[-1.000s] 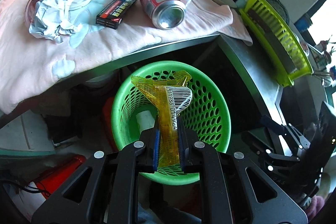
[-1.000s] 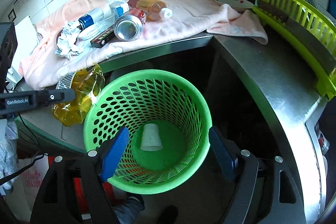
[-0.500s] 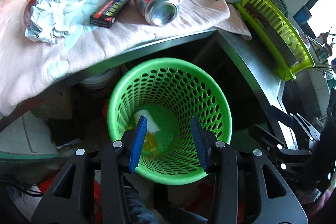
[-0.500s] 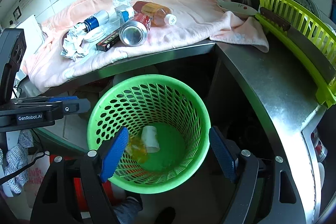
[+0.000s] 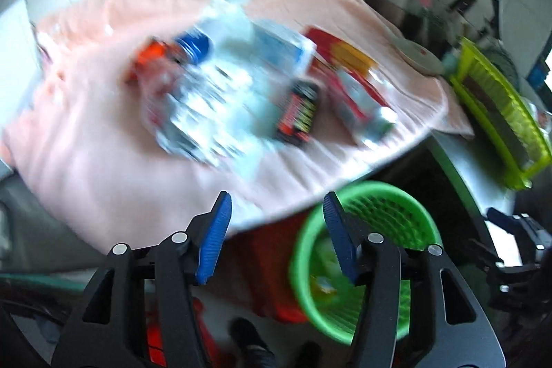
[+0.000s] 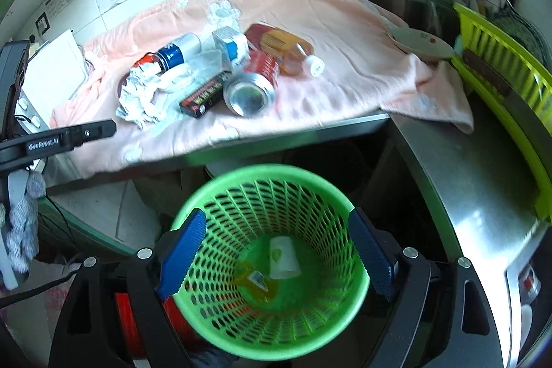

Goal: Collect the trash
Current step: 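Grasp the red Coca-Cola can with the right gripper while the left grasps crumpled foil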

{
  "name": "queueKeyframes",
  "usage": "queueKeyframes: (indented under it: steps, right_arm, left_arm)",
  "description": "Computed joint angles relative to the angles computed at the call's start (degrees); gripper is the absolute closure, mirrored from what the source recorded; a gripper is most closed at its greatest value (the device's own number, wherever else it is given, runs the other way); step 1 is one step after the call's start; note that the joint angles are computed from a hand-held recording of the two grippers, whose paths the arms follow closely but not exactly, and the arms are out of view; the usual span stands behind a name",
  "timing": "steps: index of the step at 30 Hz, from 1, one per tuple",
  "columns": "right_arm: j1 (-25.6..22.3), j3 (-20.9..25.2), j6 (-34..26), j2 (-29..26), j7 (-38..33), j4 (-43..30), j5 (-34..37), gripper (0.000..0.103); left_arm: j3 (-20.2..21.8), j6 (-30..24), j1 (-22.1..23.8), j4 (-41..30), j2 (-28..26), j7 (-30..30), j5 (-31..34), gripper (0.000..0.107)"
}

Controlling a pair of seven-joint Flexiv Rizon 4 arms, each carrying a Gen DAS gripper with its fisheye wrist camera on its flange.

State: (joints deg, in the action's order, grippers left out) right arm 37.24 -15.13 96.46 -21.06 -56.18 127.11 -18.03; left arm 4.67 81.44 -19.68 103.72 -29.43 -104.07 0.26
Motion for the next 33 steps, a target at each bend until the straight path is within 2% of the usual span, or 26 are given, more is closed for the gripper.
queueKeyframes:
  steps: [1, 5, 8, 10, 12, 16, 19, 23, 33]
  right_arm:
    - [-0.6, 0.8, -0.3, -0.5, -0.1, -1.0, 0.0, 0.021]
    - [-5.0, 5.8, -2.7, -3.0, -0.9, -6.7, -1.0, 0.021]
    - [-6.6, 7.6, -4.5, -4.9, -1.3, -10.4, -2.4, 0.02]
    - [-7.3, 8.4, -5.6, -6.0, -1.3, -12.7, -3.4, 0.019]
    - [-8.2, 9.5, -6.9, -7.4, -1.6, -15.1, -4.2, 0.018]
    - [-10.0, 11.7, -9.4, -9.9, -1.9, -19.5, -5.0, 0.018]
    - [-12.0, 14.2, -11.7, -11.9, -2.6, -23.1, -4.7, 0.018]
    - [-13.1, 15.4, -13.3, -14.0, -3.4, -26.4, -4.5, 0.018]
    - [-16.7, 19.6, -19.4, -19.9, -7.0, -35.7, -1.4, 0.018]
  left_arm:
    - [1.9, -0.3, -0.7, -1.2, -0.4, -0.6, 0.9, 0.048]
    - [2.8, -1.0, 1.1, -4.5, -2.0, 0.6, 1.7, 0.044]
    - [0.0, -1.0, 4.8, -6.0, -3.4, 4.0, 0.1, 0.043]
    - [-0.5, -1.4, 5.8, -7.3, -4.4, 5.4, -0.5, 0.042]
    - [-1.9, -2.2, 7.4, -8.4, -5.5, 7.7, -1.8, 0.036]
    - [-4.8, -1.7, 9.7, -9.3, -7.1, 11.9, -4.1, 0.036]
    - [-5.8, -1.5, 10.2, -10.3, -8.3, 14.5, -5.5, 0.036]
    - [-6.7, -1.8, 10.7, -11.4, -9.5, 17.6, -7.1, 0.036]
    - [-5.3, -3.9, 9.9, -14.0, -11.7, 19.3, -8.8, 0.036]
